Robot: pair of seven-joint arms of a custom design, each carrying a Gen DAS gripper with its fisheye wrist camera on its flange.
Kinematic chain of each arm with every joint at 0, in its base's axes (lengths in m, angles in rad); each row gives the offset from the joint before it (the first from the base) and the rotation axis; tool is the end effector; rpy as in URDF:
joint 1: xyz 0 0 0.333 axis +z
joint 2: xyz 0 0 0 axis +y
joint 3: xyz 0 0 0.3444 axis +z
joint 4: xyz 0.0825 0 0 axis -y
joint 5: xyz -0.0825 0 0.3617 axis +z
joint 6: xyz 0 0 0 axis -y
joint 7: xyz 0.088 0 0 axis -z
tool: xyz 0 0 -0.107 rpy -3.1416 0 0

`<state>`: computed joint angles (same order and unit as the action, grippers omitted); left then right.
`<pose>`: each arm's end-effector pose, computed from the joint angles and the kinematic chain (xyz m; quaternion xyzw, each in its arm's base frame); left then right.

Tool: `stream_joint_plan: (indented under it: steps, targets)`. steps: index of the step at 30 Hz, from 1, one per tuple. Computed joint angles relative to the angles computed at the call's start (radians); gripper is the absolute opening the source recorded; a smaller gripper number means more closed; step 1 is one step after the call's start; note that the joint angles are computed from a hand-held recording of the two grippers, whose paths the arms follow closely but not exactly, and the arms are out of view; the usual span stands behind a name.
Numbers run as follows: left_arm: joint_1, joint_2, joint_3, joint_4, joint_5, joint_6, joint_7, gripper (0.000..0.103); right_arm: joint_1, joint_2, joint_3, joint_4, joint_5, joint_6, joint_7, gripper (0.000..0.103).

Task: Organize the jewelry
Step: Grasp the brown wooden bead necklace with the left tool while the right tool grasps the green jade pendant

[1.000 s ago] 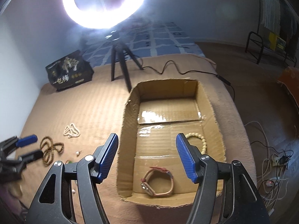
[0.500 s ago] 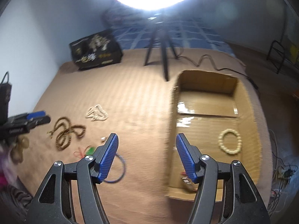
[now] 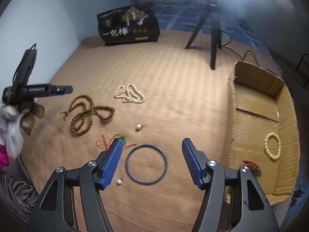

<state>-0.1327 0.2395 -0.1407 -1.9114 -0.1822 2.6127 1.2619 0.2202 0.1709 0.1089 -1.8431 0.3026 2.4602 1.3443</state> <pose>0.6148 -0.1612 0.4631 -0.7461 0.6206 -0.2379 0.0392 0.5952 0.1983 0.5198 -0.7948 0.5518 -0.0518 0.2474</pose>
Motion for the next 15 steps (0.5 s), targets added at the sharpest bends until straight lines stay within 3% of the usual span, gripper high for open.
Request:
stream_joint_plan:
  steps: [15]
  targets:
    - [0.048, 0.072, -0.039, 0.038, -0.163, -0.029, 0.124, 0.068, -0.003, 0.047, 0.027, 0.036, 0.088, -0.063, -0.029, 0.063]
